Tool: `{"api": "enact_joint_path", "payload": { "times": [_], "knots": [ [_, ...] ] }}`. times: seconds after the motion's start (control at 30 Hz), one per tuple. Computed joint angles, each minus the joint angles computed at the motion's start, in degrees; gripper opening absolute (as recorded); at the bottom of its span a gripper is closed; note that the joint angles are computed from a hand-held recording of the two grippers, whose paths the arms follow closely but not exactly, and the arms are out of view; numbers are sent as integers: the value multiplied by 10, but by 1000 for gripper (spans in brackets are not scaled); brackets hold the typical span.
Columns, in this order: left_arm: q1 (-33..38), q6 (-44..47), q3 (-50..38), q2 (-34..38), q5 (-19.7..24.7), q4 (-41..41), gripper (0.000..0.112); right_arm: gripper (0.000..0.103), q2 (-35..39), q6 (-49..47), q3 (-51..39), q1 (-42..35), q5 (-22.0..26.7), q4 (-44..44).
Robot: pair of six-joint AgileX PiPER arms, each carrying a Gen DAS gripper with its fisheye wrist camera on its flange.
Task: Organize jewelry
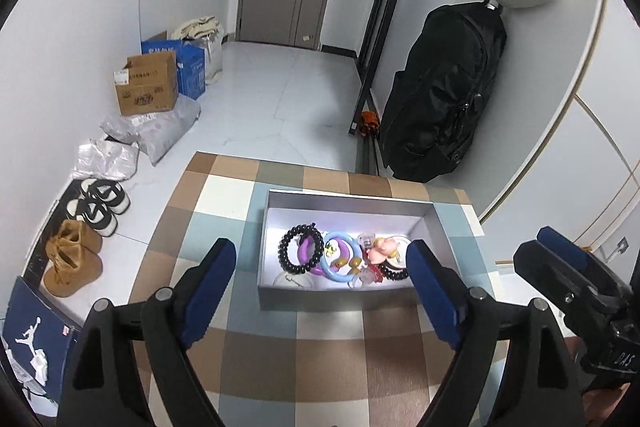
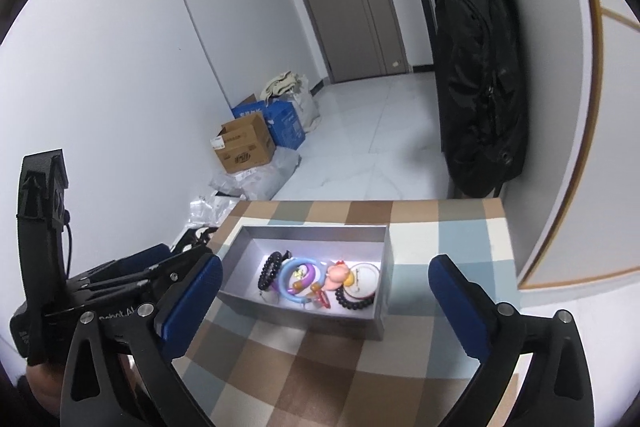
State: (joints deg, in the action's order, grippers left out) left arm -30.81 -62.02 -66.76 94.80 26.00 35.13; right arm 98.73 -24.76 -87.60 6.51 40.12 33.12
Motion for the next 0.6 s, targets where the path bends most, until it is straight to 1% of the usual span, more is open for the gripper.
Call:
{"api": "enact_joint_path", "payload": {
  "times": [0.1,0.27,0.37,0.6],
  "knots": [
    [-12,-65,21,-19,0,59,84,103,-18,-14,22,-3,-8,7],
    [-29,-140,46,-36,8,124,84,103,-46,-36,58,-11,-12,29],
    [-40,-178,56,-40,19,159,84,103,-62,-40,80,-11,-23,28],
    [-57,-202,68,-43,34,183,84,103,-83,-36,108,-11,-32,26]
  ]
}}
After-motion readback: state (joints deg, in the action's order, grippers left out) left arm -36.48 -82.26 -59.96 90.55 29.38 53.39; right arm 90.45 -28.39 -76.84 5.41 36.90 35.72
